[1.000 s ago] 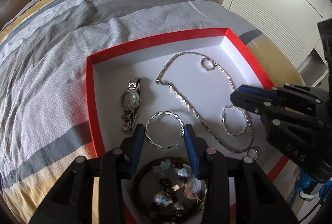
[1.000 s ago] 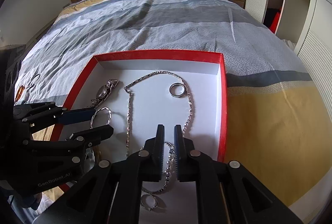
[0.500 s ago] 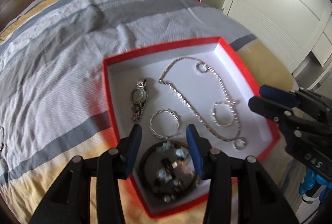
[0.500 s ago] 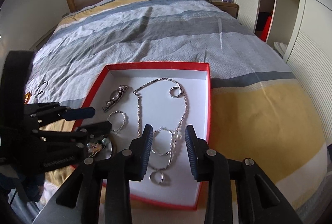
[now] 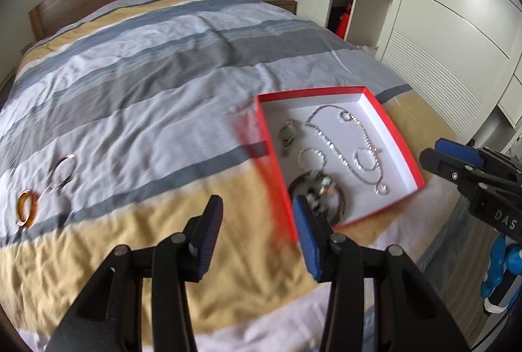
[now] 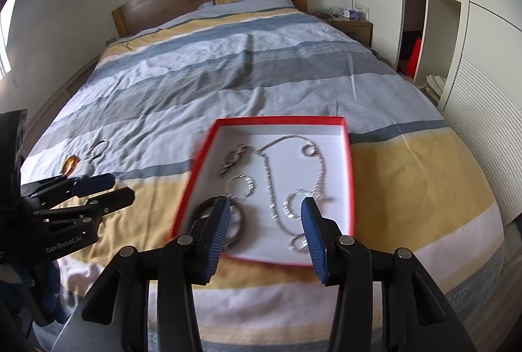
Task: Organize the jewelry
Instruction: 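Withdraw both tools from the box toward the amber and silver bangles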
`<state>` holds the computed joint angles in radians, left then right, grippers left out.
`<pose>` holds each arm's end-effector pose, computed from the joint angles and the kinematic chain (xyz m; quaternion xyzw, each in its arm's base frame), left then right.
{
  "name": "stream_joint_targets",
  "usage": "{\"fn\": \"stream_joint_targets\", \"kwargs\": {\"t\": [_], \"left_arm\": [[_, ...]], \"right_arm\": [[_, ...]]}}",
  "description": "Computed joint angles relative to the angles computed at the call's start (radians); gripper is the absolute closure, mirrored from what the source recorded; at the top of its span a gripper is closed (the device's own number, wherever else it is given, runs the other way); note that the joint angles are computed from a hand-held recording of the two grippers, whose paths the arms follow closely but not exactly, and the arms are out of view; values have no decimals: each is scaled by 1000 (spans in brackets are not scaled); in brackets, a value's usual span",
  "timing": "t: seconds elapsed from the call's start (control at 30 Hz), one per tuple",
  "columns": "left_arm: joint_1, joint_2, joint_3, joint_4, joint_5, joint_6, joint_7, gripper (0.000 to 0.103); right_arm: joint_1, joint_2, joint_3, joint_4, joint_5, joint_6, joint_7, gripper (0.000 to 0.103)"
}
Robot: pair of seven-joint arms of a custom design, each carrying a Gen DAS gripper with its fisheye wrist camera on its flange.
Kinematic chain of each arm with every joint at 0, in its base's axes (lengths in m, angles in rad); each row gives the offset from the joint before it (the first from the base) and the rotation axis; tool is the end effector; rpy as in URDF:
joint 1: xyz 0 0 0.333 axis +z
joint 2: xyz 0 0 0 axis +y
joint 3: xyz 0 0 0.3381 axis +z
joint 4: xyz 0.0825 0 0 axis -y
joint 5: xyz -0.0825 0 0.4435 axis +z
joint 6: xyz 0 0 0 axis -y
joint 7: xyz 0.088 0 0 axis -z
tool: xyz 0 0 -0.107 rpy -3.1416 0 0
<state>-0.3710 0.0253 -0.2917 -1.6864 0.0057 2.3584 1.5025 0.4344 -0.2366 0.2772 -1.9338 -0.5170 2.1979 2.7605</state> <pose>0.5345 -0.4140 0.6566 -0.4446 0.8373 -0.2910 0.1289 0.4423 0.3802 0.6552 -0.5679 0.7430 -0.2264 0.2722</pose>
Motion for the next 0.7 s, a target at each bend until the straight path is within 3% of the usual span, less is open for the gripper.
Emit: {"fn": "stream_joint_targets", "kwargs": {"t": [0.4,0.7], "left_arm": [[69,-289,49,-286,-17,53,-6,60],[130,-447,97,-445,-38,69,-13,60]], "right_arm": [[91,109,45,154,-60,-71,65,57],[192,232,23,313,-90,-124,20,56]]}}
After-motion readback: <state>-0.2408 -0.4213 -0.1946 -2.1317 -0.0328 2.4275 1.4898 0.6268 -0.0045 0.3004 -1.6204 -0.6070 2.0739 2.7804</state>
